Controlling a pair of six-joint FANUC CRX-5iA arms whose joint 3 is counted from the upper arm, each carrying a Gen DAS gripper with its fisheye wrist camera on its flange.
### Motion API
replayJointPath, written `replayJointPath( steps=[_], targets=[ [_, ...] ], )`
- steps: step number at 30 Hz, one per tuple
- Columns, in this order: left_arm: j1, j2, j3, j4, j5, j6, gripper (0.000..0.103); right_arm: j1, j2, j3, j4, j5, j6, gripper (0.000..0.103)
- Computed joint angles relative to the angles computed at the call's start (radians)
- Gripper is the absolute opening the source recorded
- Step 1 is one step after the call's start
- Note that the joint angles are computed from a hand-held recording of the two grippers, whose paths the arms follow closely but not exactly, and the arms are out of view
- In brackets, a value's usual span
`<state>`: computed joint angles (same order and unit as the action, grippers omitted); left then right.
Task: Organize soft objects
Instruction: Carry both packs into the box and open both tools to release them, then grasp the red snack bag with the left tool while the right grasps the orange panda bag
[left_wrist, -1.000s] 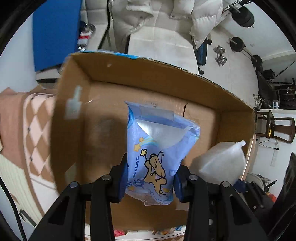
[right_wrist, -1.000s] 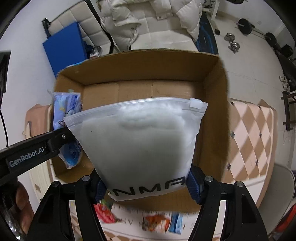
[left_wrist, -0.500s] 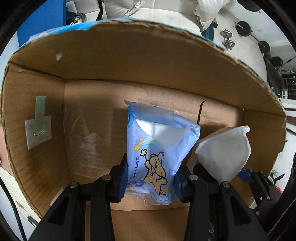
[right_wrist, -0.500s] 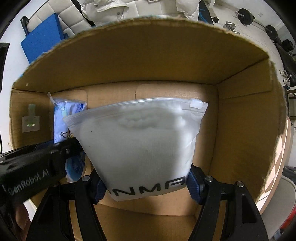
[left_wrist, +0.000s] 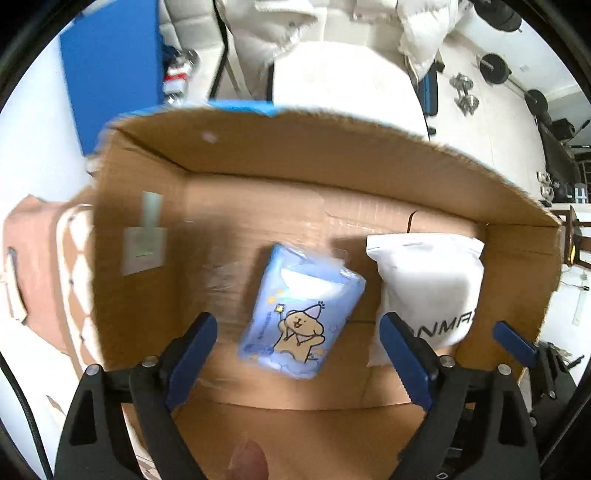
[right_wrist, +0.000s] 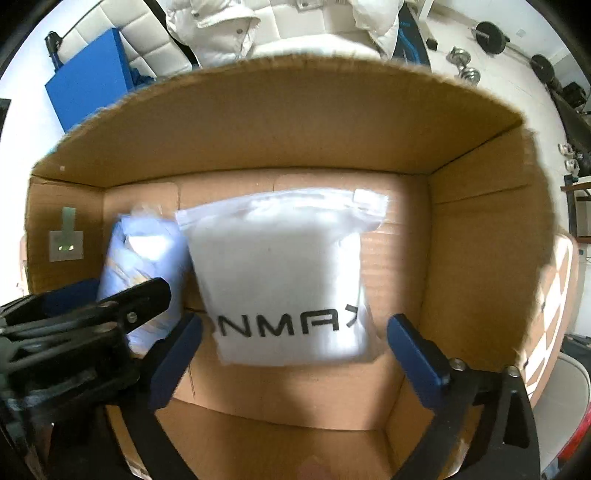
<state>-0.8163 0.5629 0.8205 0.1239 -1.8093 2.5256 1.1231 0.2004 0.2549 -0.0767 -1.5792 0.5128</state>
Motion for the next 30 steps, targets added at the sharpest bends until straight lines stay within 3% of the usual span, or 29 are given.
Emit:
replayJointPath(
  steps=[1, 9, 20, 22, 26, 30],
  targets=[
    [-0.008, -0.014, 0.004, -0.021, -0.008, 0.004, 0.100, 0.013, -0.009, -0.001, 0.018, -0.010, -0.005, 0.103],
    [-0.110, -0.085, 0.100, -0.216, -0.116, 0.014, 0.101, 0.168, -0.072, 0.039, 0.211, -0.069, -0.100, 0.103],
    [-0.256, -0.076, 0.288, -0.362, -0.241, 0.026, 0.101, 0.346, -0.118, 0.089, 0.298, -0.163, -0.234, 0.103],
    [-0.280, -0.026, 0.398, -0.382, -0.297, 0.024, 0.101, 0.374, -0.124, 0.100, 0.315, -0.184, -0.256, 0.103],
    [-0.316, 0.002, 0.496, -0.421, -0.354, 0.022, 0.101, 0.434, -0.136, 0.130, 0.355, -0.229, -0.299, 0.103],
    [-0.378, 0.080, 0.691, -0.533, -0.496, -0.013, 0.101, 0.499, -0.144, 0.154, 0.409, -0.272, -0.350, 0.103]
  ],
)
